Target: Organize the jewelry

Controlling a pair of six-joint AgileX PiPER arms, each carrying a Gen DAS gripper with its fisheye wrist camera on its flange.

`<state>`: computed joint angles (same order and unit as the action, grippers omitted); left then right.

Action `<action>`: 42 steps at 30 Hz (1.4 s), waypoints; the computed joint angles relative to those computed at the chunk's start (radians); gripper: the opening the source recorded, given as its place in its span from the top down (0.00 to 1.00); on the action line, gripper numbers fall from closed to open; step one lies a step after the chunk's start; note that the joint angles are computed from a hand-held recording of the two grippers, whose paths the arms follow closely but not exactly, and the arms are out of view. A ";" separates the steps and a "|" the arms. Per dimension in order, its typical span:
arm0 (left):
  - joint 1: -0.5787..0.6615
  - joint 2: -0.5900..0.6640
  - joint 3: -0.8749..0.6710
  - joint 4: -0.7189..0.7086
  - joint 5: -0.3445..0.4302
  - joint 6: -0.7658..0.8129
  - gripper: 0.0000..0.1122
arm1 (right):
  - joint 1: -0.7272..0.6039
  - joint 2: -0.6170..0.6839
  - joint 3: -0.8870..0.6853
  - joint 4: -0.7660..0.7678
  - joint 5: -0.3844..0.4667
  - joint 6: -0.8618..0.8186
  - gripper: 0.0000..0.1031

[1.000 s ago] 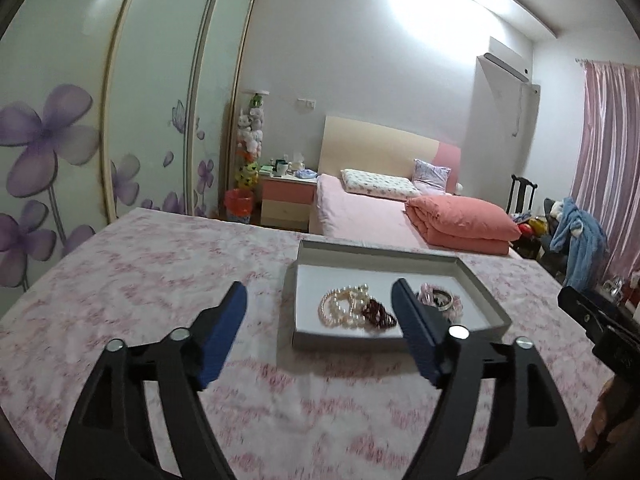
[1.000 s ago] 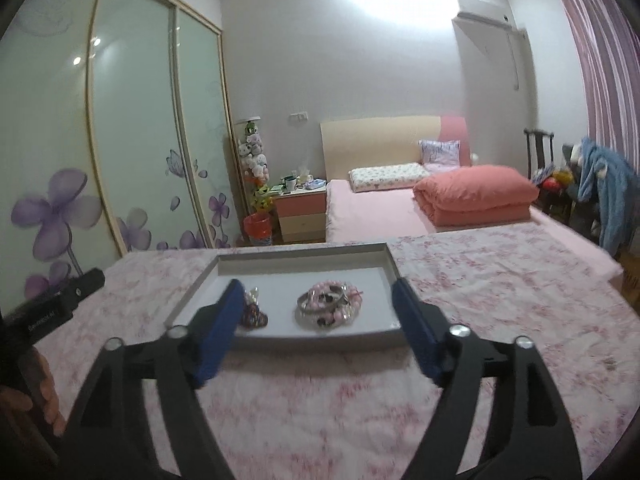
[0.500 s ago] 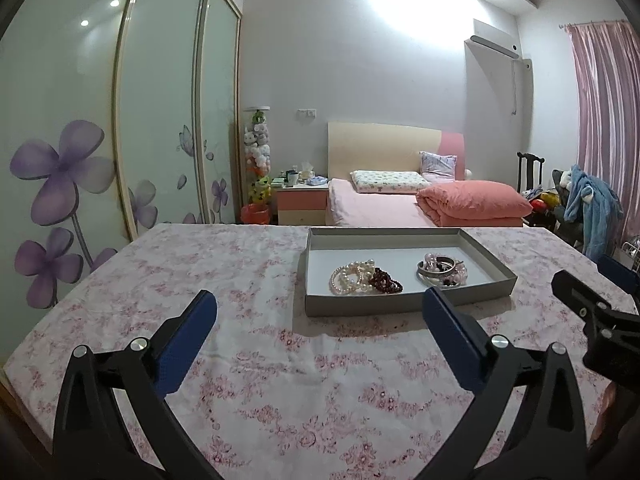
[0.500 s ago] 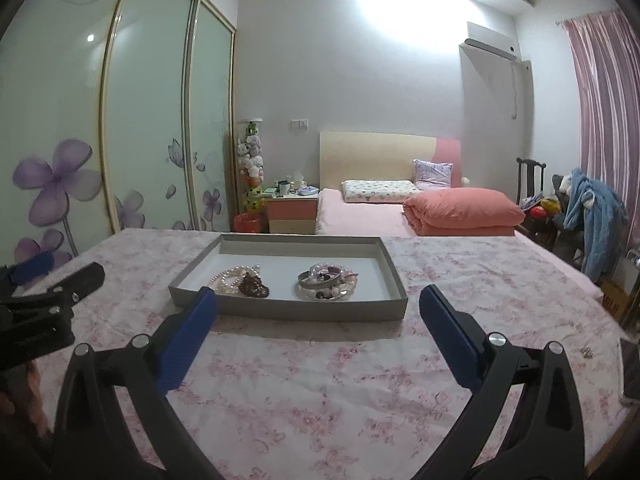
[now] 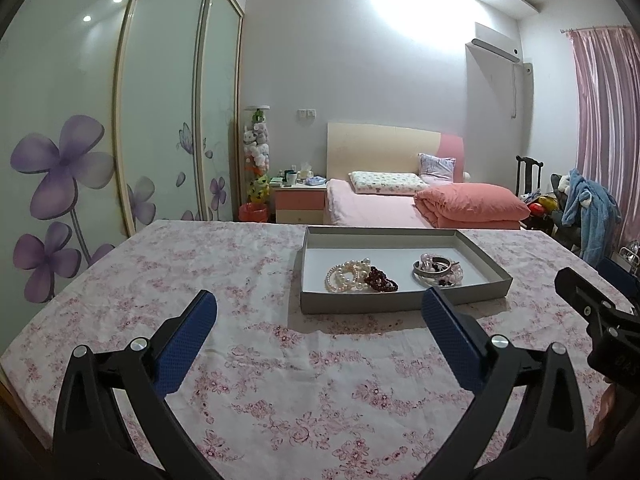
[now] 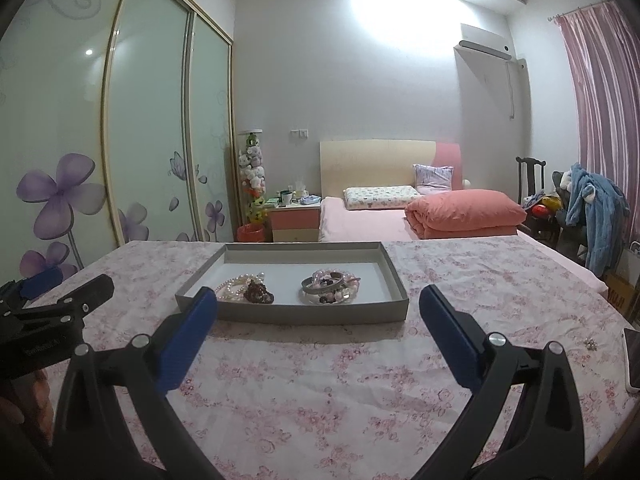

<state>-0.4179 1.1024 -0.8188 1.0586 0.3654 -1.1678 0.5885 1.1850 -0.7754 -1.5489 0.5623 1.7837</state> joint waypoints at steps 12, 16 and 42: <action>-0.004 0.003 0.000 0.031 0.000 -0.033 0.10 | -0.003 -0.001 0.000 -0.001 -0.004 0.001 0.04; -0.004 0.003 0.000 0.028 0.000 -0.031 0.10 | -0.004 -0.002 0.001 -0.001 -0.004 0.001 0.04; -0.027 0.011 -0.015 0.019 0.026 -0.023 0.10 | 0.000 0.004 -0.003 0.008 -0.003 -0.003 0.04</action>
